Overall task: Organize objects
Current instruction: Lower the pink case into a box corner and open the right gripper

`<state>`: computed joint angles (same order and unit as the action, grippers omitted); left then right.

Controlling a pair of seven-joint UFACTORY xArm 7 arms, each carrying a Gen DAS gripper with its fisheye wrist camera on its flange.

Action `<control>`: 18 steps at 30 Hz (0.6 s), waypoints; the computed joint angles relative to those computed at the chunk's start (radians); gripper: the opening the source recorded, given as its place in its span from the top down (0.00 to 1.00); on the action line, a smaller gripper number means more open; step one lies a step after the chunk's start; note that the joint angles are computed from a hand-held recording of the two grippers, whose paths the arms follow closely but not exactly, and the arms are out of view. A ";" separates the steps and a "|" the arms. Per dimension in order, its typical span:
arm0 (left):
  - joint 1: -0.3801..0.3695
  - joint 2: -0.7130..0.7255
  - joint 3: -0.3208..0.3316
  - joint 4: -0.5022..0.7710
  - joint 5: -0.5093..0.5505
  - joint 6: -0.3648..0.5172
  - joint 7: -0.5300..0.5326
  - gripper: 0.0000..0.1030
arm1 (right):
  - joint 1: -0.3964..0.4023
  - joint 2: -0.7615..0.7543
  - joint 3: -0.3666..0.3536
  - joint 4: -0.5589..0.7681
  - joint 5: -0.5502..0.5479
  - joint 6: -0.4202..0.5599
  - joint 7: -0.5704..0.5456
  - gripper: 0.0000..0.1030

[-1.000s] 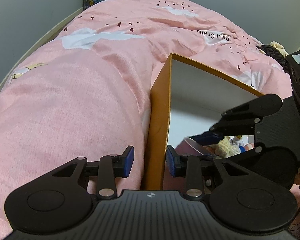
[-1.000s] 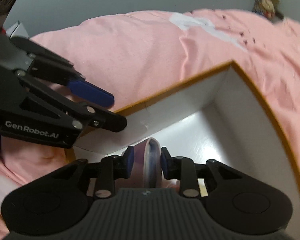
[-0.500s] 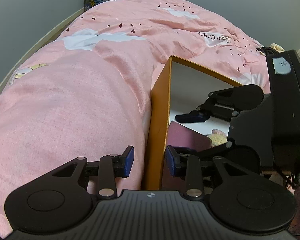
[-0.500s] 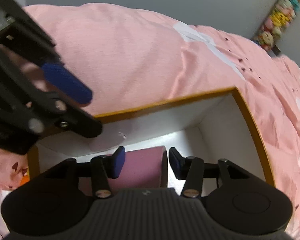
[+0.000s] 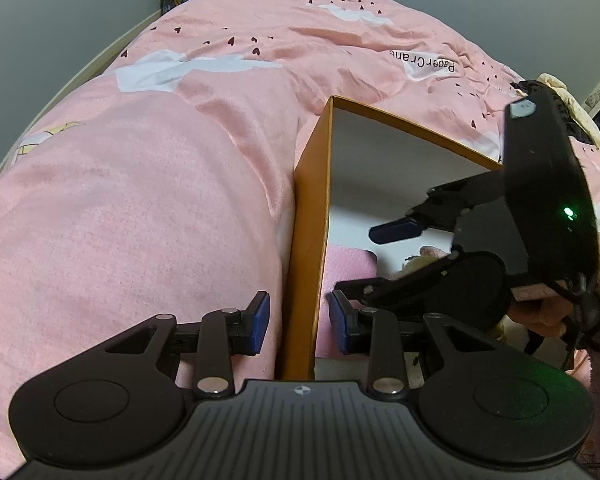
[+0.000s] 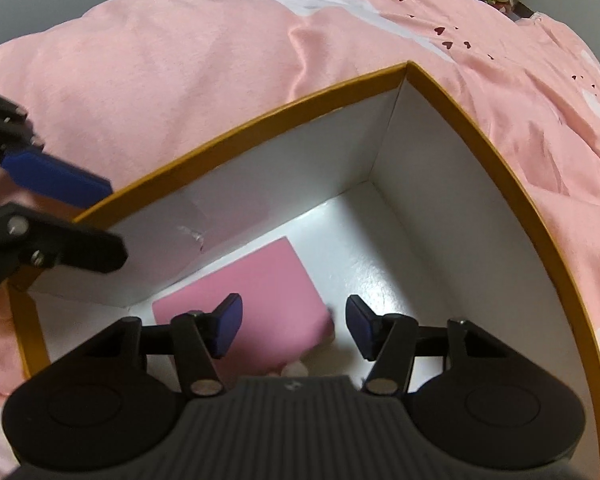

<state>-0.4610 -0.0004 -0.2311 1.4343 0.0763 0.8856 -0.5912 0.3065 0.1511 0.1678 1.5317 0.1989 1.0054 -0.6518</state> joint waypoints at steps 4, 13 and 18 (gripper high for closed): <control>0.001 -0.003 0.001 -0.001 0.004 0.002 -0.006 0.64 | -0.006 0.050 0.002 0.064 0.052 0.036 0.044 0.42; 0.002 -0.003 0.001 -0.002 -0.004 0.006 -0.003 0.64 | -0.034 0.083 0.007 0.090 0.145 0.136 0.142 0.55; 0.002 -0.005 0.000 -0.003 -0.007 0.005 0.002 0.64 | -0.033 0.029 0.008 0.015 0.168 0.088 0.116 0.58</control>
<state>-0.4589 -0.0058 -0.2308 1.4316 0.0690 0.8911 -0.5890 0.2733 0.1796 0.1758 1.5466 0.3666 1.0936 -0.5355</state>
